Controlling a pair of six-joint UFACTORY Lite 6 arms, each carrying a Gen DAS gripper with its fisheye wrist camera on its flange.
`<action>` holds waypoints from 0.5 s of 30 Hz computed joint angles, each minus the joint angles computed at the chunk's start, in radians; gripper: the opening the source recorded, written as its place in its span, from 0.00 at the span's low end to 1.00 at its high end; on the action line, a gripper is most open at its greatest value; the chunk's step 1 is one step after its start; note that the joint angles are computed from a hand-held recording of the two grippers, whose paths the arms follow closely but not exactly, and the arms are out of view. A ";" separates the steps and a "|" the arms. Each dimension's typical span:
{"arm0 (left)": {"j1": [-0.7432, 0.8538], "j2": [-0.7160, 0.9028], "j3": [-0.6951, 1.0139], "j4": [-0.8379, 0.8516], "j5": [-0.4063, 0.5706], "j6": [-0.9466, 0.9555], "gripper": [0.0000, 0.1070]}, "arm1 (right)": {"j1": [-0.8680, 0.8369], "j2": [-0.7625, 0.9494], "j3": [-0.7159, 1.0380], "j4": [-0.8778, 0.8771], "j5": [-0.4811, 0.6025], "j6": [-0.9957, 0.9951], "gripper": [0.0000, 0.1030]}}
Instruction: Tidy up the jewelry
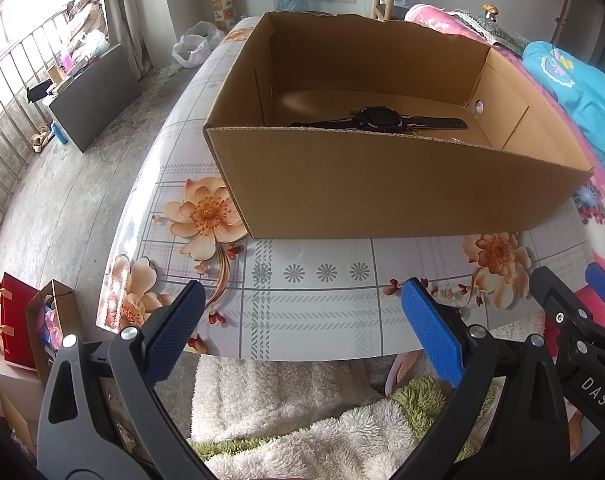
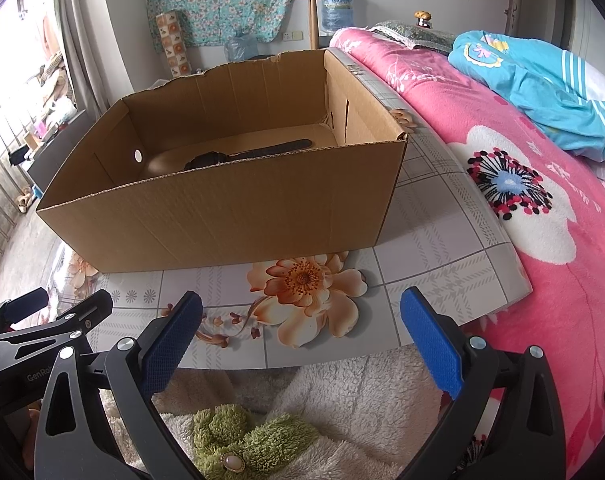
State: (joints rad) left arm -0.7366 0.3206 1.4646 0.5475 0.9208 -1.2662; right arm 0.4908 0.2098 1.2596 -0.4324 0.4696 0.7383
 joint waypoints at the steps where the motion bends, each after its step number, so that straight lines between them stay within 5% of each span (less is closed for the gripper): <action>1: 0.000 0.000 -0.001 0.000 0.000 0.001 0.89 | 0.000 0.000 0.000 0.000 0.000 0.000 0.94; 15: 0.002 0.004 0.000 -0.004 -0.002 -0.005 0.89 | 0.000 0.001 0.001 0.005 0.002 -0.004 0.94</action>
